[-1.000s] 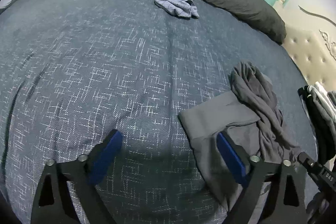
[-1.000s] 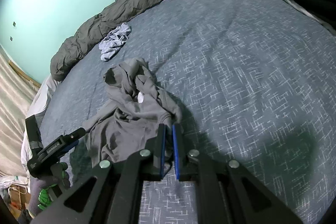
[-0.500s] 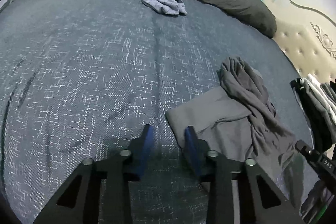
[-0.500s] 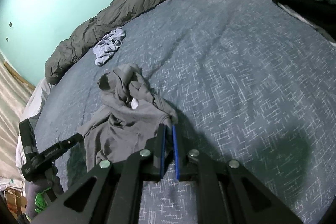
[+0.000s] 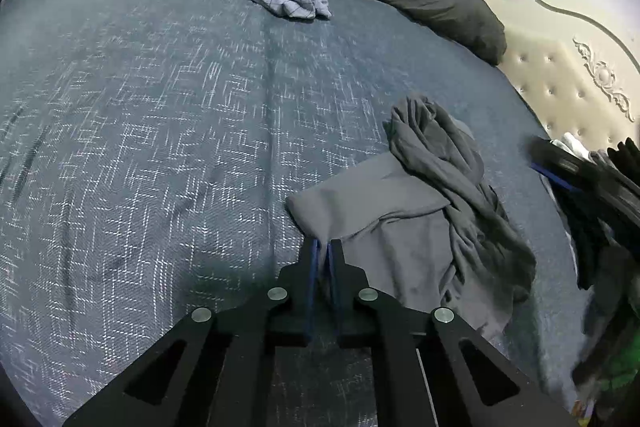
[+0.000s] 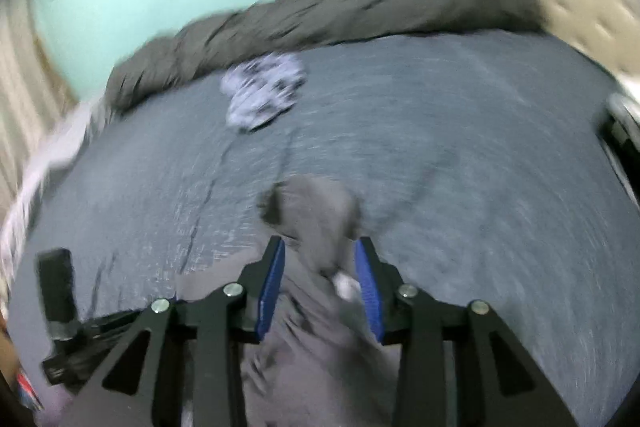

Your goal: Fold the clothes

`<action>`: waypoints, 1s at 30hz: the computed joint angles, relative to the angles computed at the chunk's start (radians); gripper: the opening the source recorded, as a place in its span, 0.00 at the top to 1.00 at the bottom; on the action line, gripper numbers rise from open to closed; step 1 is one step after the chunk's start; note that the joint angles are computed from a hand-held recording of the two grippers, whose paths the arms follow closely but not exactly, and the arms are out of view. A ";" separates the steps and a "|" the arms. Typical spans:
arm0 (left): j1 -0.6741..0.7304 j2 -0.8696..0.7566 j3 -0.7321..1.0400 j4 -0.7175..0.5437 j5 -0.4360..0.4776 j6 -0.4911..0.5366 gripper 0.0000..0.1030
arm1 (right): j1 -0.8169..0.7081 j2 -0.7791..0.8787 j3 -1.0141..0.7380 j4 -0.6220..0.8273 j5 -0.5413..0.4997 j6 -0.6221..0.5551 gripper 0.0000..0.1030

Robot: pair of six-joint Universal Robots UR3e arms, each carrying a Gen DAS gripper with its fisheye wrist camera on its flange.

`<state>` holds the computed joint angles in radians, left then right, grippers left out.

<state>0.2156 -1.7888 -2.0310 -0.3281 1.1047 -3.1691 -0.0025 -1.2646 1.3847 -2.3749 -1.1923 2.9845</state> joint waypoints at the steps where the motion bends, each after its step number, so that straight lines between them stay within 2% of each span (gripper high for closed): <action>1: -0.002 0.000 0.001 0.001 -0.002 -0.001 0.95 | 0.036 0.066 -0.078 0.030 -0.020 -0.003 0.64; 9: 0.021 0.015 0.002 -0.019 -0.020 0.013 0.96 | 0.189 0.467 -0.606 0.260 -0.177 -0.015 0.65; 11: 0.028 0.008 0.008 -0.020 -0.027 0.017 0.97 | 0.189 0.491 -0.629 0.266 -0.184 -0.036 0.87; 12: 0.034 0.018 -0.003 -0.021 -0.032 0.024 0.98 | 0.177 0.473 -0.596 0.242 -0.169 -0.036 0.96; 17: 0.032 0.045 -0.032 -0.005 -0.030 0.024 0.99 | 0.060 0.287 -0.351 0.102 -0.067 -0.018 0.97; 22: 0.057 0.097 -0.055 -0.018 -0.044 0.030 0.99 | -0.098 0.094 -0.157 0.086 -0.004 -0.027 0.97; 28: 0.059 0.094 -0.044 -0.018 -0.048 0.024 0.99 | -0.220 0.043 -0.089 0.179 -0.121 -0.070 0.95; 30: 0.048 0.075 -0.028 -0.008 -0.038 0.018 0.99 | -0.258 0.026 -0.071 0.175 -0.079 -0.077 0.95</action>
